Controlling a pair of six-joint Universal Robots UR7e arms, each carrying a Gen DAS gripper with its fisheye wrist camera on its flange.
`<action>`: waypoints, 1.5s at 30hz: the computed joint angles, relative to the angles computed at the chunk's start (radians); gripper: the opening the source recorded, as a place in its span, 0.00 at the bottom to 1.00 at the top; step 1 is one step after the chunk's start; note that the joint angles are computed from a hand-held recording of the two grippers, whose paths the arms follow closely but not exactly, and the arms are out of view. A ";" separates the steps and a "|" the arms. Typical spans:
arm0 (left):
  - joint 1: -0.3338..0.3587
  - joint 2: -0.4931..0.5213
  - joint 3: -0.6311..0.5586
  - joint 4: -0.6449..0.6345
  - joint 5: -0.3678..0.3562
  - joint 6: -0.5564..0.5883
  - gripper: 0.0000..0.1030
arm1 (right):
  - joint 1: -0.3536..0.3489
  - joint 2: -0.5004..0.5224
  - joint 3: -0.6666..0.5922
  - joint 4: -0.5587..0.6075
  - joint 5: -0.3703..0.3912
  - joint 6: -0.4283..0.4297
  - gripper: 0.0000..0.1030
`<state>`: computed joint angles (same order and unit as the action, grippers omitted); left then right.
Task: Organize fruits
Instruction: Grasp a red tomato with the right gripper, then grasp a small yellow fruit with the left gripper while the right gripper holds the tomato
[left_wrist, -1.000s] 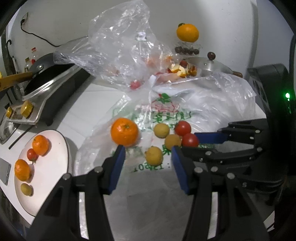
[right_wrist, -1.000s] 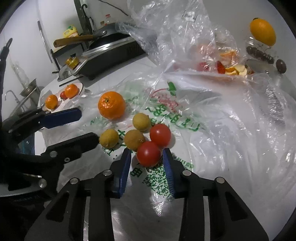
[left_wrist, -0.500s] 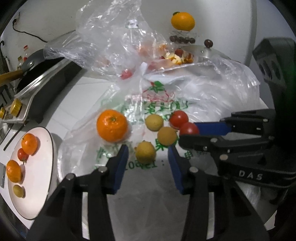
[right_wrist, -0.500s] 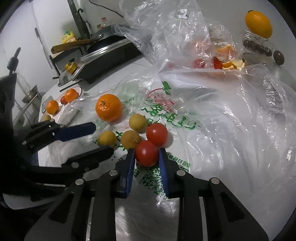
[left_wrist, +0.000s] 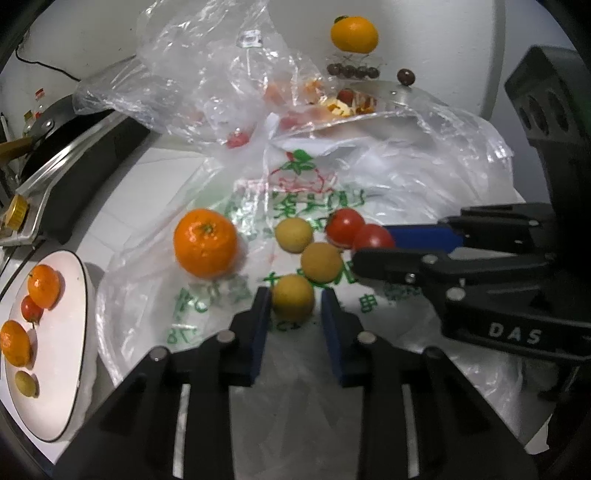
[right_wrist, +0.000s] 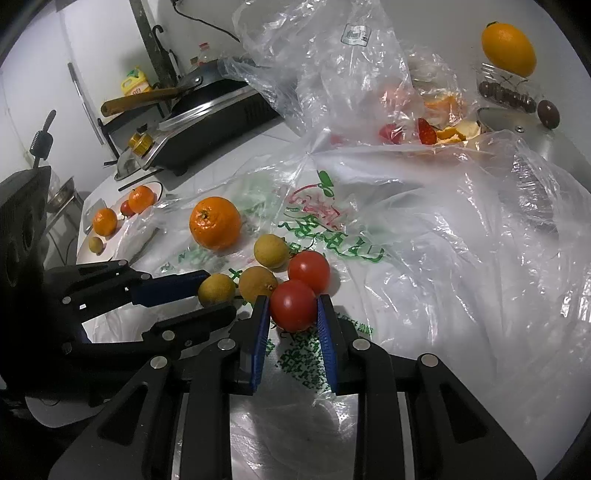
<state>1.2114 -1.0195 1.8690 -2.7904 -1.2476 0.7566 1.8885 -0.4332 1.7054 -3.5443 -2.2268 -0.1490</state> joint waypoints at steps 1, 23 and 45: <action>-0.001 -0.003 0.003 0.001 -0.004 0.002 0.28 | 0.002 0.002 -0.001 -0.004 -0.004 -0.003 0.27; -0.004 -0.007 -0.010 0.030 -0.028 -0.021 0.29 | 0.036 0.010 -0.001 -0.045 -0.095 -0.041 0.27; 0.012 -0.012 -0.007 0.036 -0.063 0.010 0.24 | 0.042 0.009 -0.002 -0.050 -0.108 -0.035 0.27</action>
<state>1.2229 -1.0312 1.8621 -2.7543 -1.3110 0.7666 1.9305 -0.4243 1.7029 -3.5940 -2.3346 -0.1836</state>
